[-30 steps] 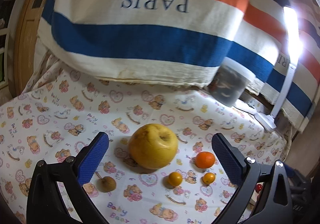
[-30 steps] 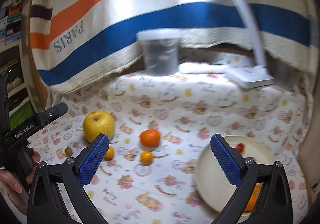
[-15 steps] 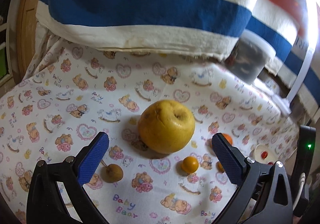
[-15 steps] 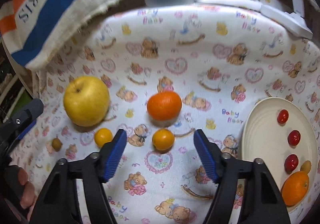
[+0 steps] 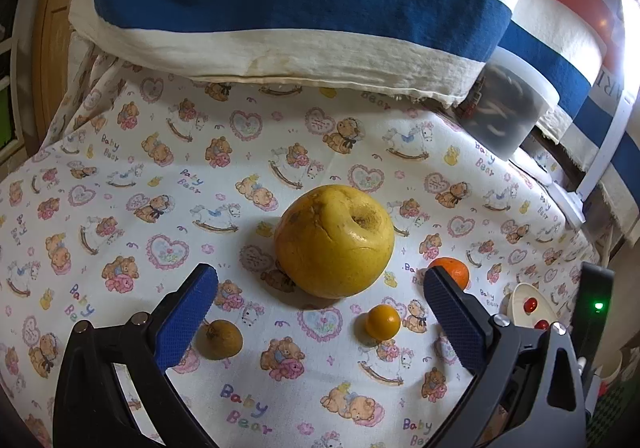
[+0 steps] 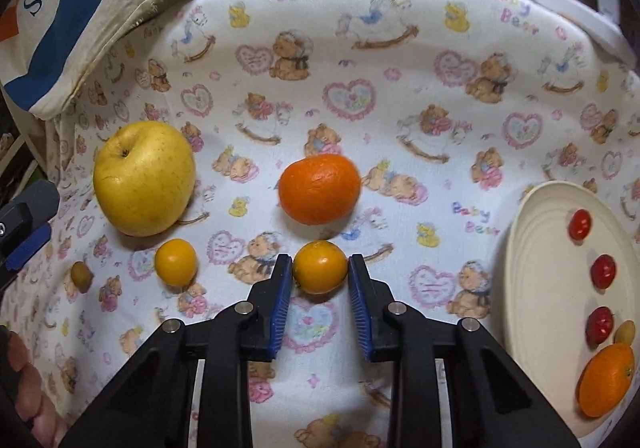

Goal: Organize fruits
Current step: 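Lift the orange tomato with the right tool while the left tool closes on the yellow apple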

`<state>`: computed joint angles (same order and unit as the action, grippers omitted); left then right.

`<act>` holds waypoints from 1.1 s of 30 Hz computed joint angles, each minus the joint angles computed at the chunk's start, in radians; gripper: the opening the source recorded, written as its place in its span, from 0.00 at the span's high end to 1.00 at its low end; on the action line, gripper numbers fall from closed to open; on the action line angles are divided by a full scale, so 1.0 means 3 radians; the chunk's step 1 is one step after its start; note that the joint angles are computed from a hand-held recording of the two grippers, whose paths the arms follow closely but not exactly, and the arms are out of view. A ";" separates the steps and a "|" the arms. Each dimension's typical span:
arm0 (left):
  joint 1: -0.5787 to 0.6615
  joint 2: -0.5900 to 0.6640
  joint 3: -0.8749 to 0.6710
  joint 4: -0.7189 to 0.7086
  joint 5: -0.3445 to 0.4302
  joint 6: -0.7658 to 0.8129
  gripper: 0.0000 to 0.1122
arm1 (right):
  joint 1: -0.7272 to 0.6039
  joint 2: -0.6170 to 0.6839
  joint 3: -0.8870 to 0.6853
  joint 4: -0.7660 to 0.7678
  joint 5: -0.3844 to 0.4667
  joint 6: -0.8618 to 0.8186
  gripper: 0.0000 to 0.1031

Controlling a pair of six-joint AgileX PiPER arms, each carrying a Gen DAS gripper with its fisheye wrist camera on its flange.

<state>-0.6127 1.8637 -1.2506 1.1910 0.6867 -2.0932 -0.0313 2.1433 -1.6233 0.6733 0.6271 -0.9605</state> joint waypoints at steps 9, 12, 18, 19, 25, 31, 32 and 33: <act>-0.0029 -0.0049 -0.0046 -0.0059 -0.0015 0.0203 0.09 | -0.0199 -0.0206 0.0348 0.1346 -0.0108 -0.1231 0.71; -0.0051 0.0010 -0.0364 -0.0554 0.0445 0.0905 0.09 | -0.0177 -0.0294 0.0492 0.1597 -0.0401 -0.1498 0.71; 0.0154 0.0365 -0.1177 -0.1296 0.0810 0.2339 0.09 | -0.0263 -0.0156 0.0198 0.1282 -0.0193 -0.0971 0.71; 0.0150 0.0435 -0.1321 -0.1358 0.0884 0.2514 0.09 | -0.0252 -0.0161 0.0194 0.1247 -0.0226 -0.0925 0.71; 0.0116 0.1084 -0.2411 -0.1655 0.1545 0.3361 0.09 | -0.0214 -0.0243 0.0329 0.1339 -0.0347 -0.1019 0.71; 0.0235 0.1308 -0.2671 -0.1739 0.1540 0.3489 0.09 | -0.0199 -0.0207 0.0291 0.1311 -0.0354 -0.0972 0.71; 0.0247 0.1308 -0.2637 -0.1717 0.1493 0.3436 0.09 | -0.0207 -0.0218 0.0307 0.1331 -0.0353 -0.1005 0.71; 0.0262 0.1307 -0.2595 -0.1710 0.1429 0.3395 0.09 | -0.0211 -0.0230 0.0329 0.1369 -0.0352 -0.1062 0.71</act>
<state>-0.5340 2.2556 -2.0292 0.6780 1.1153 -1.0746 -0.0946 2.0742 -1.5247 1.0839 0.5214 -1.2792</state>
